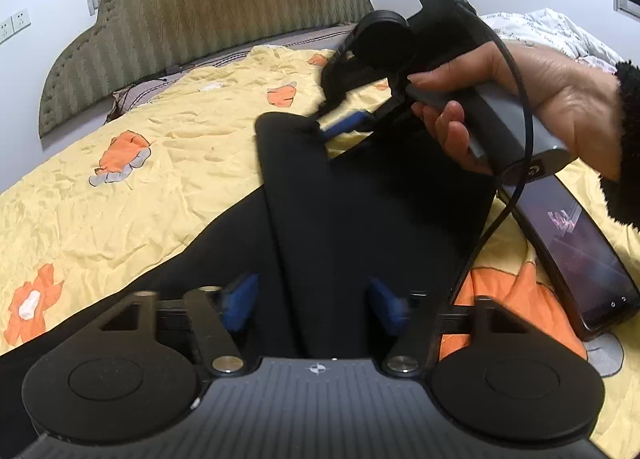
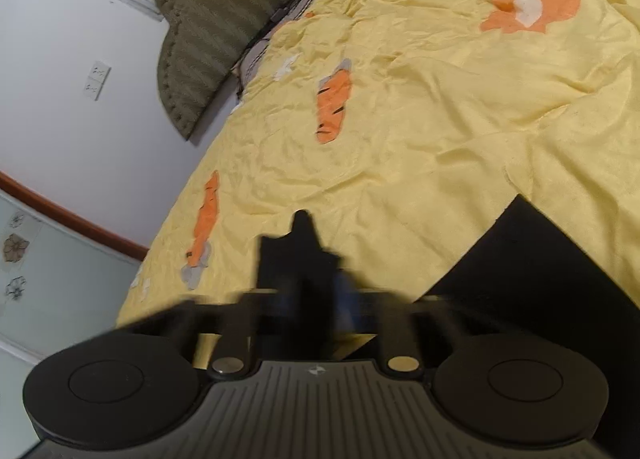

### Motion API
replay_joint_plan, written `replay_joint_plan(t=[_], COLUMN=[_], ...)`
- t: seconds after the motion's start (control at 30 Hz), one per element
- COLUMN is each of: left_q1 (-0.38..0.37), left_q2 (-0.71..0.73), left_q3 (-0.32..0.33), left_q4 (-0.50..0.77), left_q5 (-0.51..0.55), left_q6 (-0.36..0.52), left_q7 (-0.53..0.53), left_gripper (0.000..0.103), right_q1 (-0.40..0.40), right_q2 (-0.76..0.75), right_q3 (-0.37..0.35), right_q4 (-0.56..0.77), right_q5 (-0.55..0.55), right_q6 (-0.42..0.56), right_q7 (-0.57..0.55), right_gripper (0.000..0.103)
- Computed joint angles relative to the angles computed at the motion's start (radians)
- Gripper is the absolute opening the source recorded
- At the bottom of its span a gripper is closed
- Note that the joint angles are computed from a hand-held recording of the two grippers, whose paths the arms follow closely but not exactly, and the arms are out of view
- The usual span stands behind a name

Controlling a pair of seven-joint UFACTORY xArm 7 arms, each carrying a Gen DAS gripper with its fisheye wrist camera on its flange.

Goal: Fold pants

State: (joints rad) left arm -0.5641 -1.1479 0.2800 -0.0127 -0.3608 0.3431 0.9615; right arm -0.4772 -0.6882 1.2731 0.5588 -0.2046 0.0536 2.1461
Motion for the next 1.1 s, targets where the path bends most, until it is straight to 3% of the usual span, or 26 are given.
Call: replay_joint_plan(t=[0.07,0.17,0.4,0.5,0.6,0.67,0.77,0.9,1.1], left_q1=[-0.008,-0.011,-0.015,-0.023,-0.010,-0.003,0.008,0.031,0.025], left_q2=[0.027,0.040,0.032,0.022,-0.007,-0.008,-0.009,-0.075,-0.030], left_q3=[0.016,0.045,0.054,0.077,0.049,0.011,-0.020,-0.017,-0.019], left_q4=[0.026,0.049,0.077,0.114,0.106,0.083,0.059,0.044,0.051], left_q5=[-0.008,-0.042,-0.120,-0.127,-0.132,-0.133,-0.133,-0.125,-0.155], left_q6=[0.031,0.058,0.032,0.105,0.170,0.187,0.218,0.270,0.264], left_q7=[-0.004,0.001,-0.010,0.005,0.026,0.028,0.022,0.064,0.091], left_gripper=[0.014,0.008,0.008,0.008,0.010,0.010,0.010,0.009,0.009], right_q1=[0.019,0.091,0.203,0.298,0.430,0.529,0.616,0.651,0.682], right_q2=[-0.056,-0.124,-0.239,-0.279,-0.265,-0.246,-0.216,-0.172,-0.095], right_q3=[0.000,-0.034,-0.141,-0.199,-0.216,-0.228,-0.221,-0.188,-0.186], right_q4=[-0.008,-0.017,-0.015,0.029,0.056,0.022,-0.016,0.015,0.084], right_q5=[0.009,0.012,-0.038,-0.069,-0.046,-0.002,0.046,0.030,-0.039], right_q6=[0.020,0.090,0.197,0.379,0.619,0.697,0.747,0.820,0.925], right_q7=[0.025,0.044,0.054,-0.009,-0.031,0.012,0.105,0.178,0.215], right_gripper=[0.008,0.007,0.007,0.007,0.007,0.007,0.007,0.007,0.007])
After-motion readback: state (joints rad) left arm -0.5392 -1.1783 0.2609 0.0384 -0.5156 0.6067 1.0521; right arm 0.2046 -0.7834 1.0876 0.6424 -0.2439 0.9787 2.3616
